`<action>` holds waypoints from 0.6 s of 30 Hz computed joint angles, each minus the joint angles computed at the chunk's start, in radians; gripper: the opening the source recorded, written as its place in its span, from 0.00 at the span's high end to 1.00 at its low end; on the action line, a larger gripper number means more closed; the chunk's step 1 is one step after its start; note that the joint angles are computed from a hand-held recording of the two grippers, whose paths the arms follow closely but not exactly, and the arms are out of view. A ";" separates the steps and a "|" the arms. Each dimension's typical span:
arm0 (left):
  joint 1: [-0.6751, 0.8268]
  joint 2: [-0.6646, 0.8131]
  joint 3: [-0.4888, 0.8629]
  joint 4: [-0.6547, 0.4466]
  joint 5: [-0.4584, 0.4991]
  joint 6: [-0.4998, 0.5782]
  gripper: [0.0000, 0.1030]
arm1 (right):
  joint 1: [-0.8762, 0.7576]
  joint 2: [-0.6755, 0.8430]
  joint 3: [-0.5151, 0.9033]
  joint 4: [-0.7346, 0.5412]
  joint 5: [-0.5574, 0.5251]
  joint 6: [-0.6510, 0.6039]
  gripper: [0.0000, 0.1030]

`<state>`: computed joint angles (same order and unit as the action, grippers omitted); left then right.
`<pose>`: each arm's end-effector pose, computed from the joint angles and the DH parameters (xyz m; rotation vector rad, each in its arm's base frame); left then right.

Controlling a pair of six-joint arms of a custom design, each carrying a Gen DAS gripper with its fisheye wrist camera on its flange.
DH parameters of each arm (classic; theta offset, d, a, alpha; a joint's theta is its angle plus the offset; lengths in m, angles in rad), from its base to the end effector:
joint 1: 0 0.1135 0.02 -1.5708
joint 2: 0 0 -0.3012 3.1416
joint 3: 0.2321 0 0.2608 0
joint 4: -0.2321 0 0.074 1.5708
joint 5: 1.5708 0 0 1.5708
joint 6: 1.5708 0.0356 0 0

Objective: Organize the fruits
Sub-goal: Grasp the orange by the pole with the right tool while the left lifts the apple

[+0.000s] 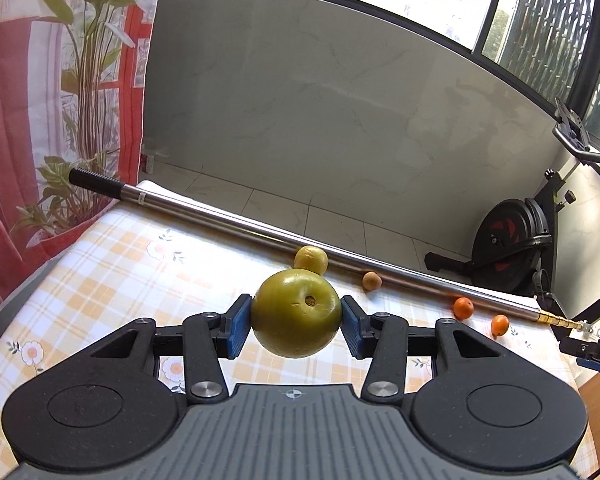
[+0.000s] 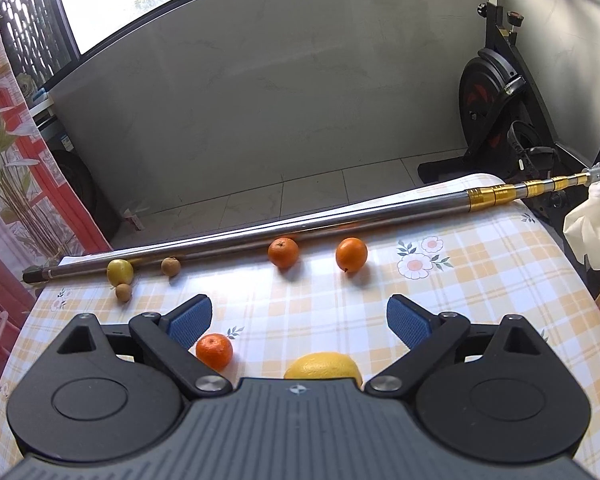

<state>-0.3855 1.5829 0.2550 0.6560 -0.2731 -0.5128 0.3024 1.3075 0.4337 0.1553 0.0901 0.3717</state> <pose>0.2146 -0.0767 0.1153 -0.2874 2.2015 -0.1898 0.2233 0.0663 0.1762 0.1266 2.2947 0.2472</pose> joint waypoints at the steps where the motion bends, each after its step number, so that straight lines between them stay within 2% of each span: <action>1: 0.003 0.011 0.002 0.001 0.001 -0.007 0.52 | -0.014 0.017 0.003 0.016 -0.010 -0.009 0.07; 9: -0.022 0.049 0.014 -0.007 -0.041 -0.042 0.52 | -0.087 0.168 0.032 0.154 -0.035 -0.102 0.19; 13: -0.050 0.077 0.036 -0.006 -0.076 -0.039 0.52 | -0.125 0.256 0.062 0.207 -0.051 -0.138 0.30; 18: -0.052 0.113 0.043 0.020 -0.062 -0.039 0.52 | -0.130 0.422 0.141 0.269 -0.029 -0.186 0.41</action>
<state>-0.4374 1.6955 0.2984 0.6761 -0.3349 -0.5519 0.1719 1.7299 0.5745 0.4240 0.0608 0.1861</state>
